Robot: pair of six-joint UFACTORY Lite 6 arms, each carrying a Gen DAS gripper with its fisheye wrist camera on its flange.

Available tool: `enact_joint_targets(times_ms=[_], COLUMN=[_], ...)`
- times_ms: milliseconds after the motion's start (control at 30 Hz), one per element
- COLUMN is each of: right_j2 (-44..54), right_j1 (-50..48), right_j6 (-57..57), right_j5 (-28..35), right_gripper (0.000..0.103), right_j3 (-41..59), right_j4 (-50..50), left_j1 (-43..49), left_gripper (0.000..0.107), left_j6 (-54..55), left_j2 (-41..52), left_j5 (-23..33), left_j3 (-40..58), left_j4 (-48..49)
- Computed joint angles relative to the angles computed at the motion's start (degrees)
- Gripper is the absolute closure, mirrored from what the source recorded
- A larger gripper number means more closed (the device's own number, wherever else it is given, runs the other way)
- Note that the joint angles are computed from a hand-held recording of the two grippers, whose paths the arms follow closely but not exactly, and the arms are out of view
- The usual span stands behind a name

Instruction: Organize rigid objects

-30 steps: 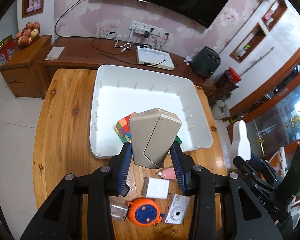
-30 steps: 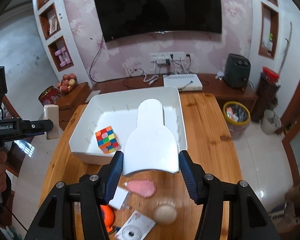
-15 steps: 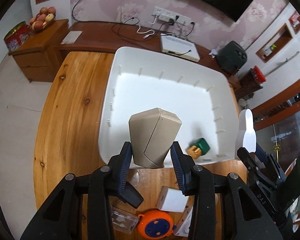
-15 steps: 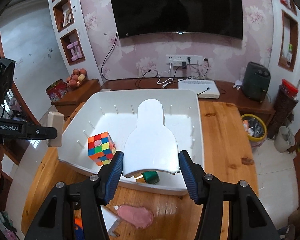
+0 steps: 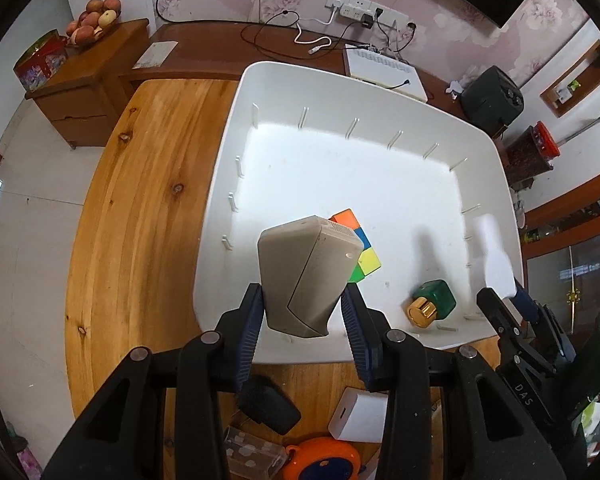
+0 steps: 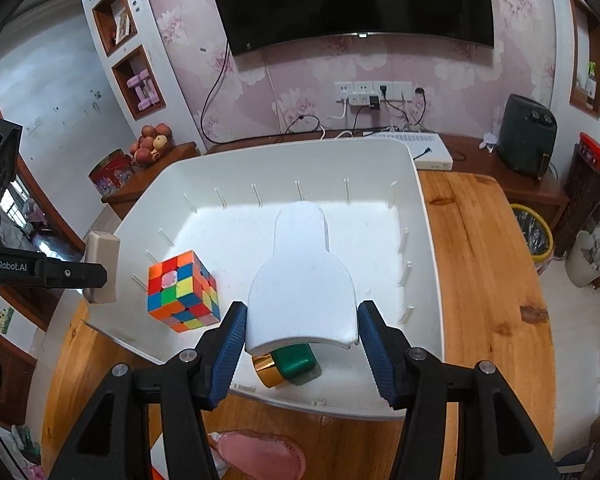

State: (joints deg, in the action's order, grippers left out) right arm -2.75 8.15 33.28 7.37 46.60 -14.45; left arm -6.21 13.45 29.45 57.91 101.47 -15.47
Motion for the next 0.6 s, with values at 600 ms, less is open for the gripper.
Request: enact_joint_targets(times_ms=[600], right_j2=[-0.2], right_j1=[-2.3], right_j6=[-12.8], right_j5=[1.4], right_gripper=[0.045], right_j3=[0.0], right_j4=[13.5], left_j1=[-1.7], left_gripper=[0.046], left_j6=[-5.7], left_j2=[0.3], left_j5=[-1.3], left_j3=[1.7], left_j4=[4.5])
